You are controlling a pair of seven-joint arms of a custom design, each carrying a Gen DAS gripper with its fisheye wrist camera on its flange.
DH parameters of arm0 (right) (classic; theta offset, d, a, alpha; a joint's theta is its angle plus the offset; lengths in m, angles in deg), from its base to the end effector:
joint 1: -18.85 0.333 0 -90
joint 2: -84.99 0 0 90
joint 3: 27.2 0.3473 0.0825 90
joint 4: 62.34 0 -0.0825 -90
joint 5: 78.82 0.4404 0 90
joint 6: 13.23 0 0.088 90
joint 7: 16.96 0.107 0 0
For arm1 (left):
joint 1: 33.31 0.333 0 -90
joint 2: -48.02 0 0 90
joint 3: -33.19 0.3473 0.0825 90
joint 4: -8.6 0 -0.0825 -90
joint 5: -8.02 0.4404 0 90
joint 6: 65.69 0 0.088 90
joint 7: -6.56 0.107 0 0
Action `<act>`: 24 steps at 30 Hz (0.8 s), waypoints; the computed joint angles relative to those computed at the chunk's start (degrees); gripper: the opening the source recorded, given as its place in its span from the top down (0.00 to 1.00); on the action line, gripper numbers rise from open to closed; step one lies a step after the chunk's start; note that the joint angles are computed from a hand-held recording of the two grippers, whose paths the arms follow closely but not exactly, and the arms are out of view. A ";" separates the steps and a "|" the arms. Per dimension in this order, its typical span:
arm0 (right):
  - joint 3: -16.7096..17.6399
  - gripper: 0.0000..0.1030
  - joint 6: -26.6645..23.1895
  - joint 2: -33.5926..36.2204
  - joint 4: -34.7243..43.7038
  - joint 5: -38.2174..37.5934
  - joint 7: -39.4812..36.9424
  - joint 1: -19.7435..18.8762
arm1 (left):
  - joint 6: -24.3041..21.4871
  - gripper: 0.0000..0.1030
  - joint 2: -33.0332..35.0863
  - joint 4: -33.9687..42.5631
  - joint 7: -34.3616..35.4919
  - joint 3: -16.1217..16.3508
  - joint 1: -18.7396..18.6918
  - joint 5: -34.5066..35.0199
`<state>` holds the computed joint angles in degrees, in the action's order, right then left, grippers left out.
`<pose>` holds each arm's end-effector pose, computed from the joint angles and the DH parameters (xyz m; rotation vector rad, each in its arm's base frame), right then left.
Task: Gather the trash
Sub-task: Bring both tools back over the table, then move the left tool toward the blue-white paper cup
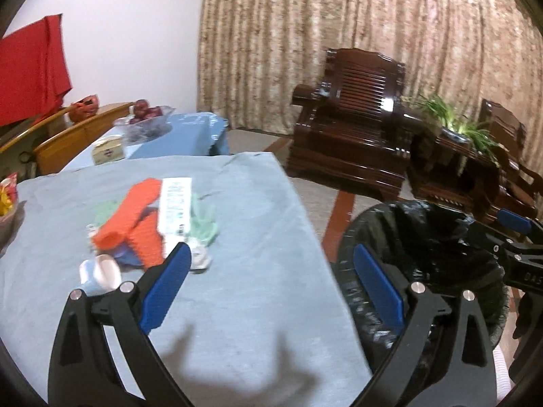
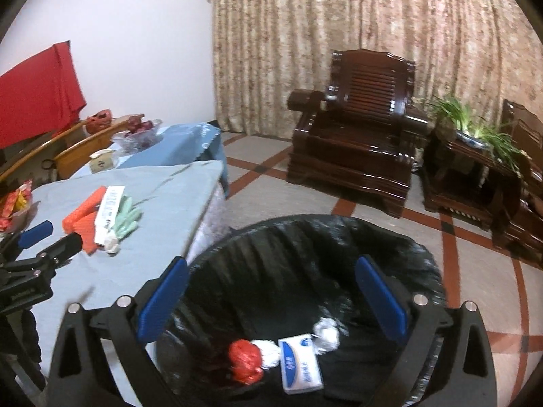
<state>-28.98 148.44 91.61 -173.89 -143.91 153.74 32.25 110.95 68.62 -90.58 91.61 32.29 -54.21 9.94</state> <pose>0.6500 0.1806 0.4907 -1.4398 1.8264 -0.8978 0.7055 -0.2833 0.4971 -1.3954 1.9376 -1.0913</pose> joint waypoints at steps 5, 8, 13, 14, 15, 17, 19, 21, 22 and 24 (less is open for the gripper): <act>0.14 0.06 0.82 3.22 4.09 0.78 -1.67 1.31 | 0.94 0.09 -1.05 -1.51 -4.35 5.83 -2.65 2.94; -0.17 0.06 1.40 5.43 6.79 2.51 -3.82 2.29 | 0.81 0.09 -1.31 -1.73 -6.67 7.88 -3.22 4.69; -0.99 0.06 2.66 9.85 11.88 6.79 -8.28 4.27 | 0.46 0.09 -1.46 -2.03 -12.08 12.66 -4.64 9.08; -1.37 0.06 2.94 10.47 12.50 7.45 -8.86 4.81 | 0.20 0.09 -1.34 -1.91 -13.37 13.70 -4.80 10.05; -1.58 0.06 3.21 11.32 13.43 8.37 -9.79 5.24 | 0.10 0.09 -1.35 -1.97 -14.65 14.54 -5.07 11.15; -2.17 0.06 3.81 13.21 15.51 9.89 -11.49 6.25 | -0.21 0.09 -1.10 -2.02 -17.67 16.87 -5.63 13.70; -2.43 0.06 4.11 15.50 18.10 12.05 -13.80 7.07 | -0.82 0.09 -0.62 -1.54 -19.64 17.33 -4.92 15.34; -2.59 0.06 4.05 17.79 20.72 14.66 -16.07 7.81 | -1.79 0.09 0.25 -0.57 -21.22 17.43 -3.68 16.65; -2.57 0.06 4.04 19.00 22.05 16.11 -17.28 8.07 | -1.92 0.09 0.39 -0.52 -21.83 17.25 -3.11 17.32; -2.62 0.06 3.89 21.17 24.50 18.83 -19.62 8.63 | -3.07 0.09 1.34 0.61 -21.87 15.83 -0.88 17.57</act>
<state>-31.59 152.33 112.79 -149.38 -125.09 134.11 40.88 107.88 69.96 -89.97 69.74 48.12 -55.09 27.51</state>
